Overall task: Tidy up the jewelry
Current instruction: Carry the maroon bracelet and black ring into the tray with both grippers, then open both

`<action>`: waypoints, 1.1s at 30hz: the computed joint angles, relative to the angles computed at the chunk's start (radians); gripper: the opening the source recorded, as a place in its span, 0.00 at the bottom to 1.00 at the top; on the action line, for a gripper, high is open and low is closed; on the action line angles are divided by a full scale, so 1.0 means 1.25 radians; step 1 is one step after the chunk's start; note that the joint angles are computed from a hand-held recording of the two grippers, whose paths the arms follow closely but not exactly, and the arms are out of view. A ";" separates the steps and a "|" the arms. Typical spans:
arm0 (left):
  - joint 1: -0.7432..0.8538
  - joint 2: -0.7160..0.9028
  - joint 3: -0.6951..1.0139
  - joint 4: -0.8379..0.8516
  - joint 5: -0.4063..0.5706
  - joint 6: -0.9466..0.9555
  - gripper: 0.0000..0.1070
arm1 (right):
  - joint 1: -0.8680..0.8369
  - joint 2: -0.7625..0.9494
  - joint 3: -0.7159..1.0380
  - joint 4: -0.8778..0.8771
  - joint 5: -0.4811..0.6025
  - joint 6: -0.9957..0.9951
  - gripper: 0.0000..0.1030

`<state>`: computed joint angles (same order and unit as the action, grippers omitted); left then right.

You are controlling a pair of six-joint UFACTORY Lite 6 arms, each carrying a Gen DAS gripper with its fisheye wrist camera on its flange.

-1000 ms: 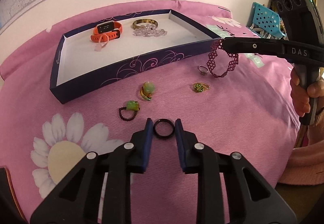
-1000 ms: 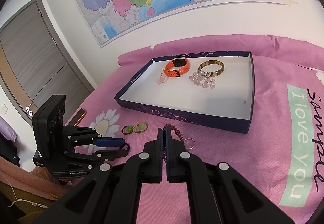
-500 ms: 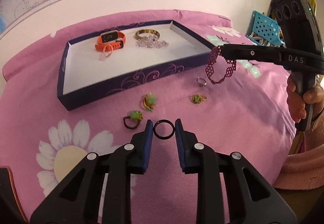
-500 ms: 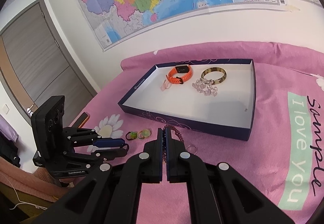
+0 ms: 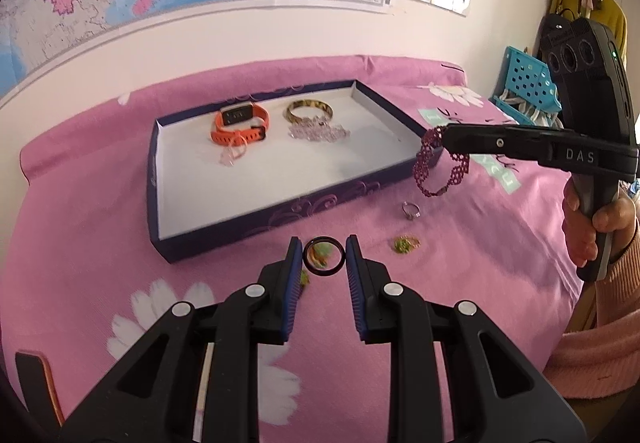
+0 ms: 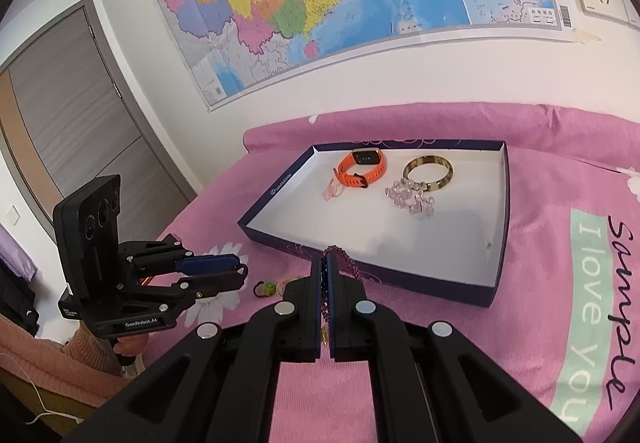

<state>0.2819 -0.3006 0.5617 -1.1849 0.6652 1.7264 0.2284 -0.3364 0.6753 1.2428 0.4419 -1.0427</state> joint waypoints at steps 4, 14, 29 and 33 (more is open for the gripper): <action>-0.003 0.023 0.030 -0.009 -0.007 -0.005 0.21 | -0.004 0.017 0.024 -0.003 0.000 -0.005 0.01; -0.014 0.058 0.079 -0.026 -0.020 -0.003 0.21 | -0.017 0.068 0.081 0.003 -0.002 -0.026 0.01; -0.069 0.217 0.227 -0.019 -0.094 -0.044 0.21 | -0.038 0.241 0.220 0.033 -0.031 -0.066 0.01; -0.084 0.254 0.257 -0.016 -0.112 -0.056 0.21 | -0.043 0.291 0.254 0.039 -0.035 -0.067 0.01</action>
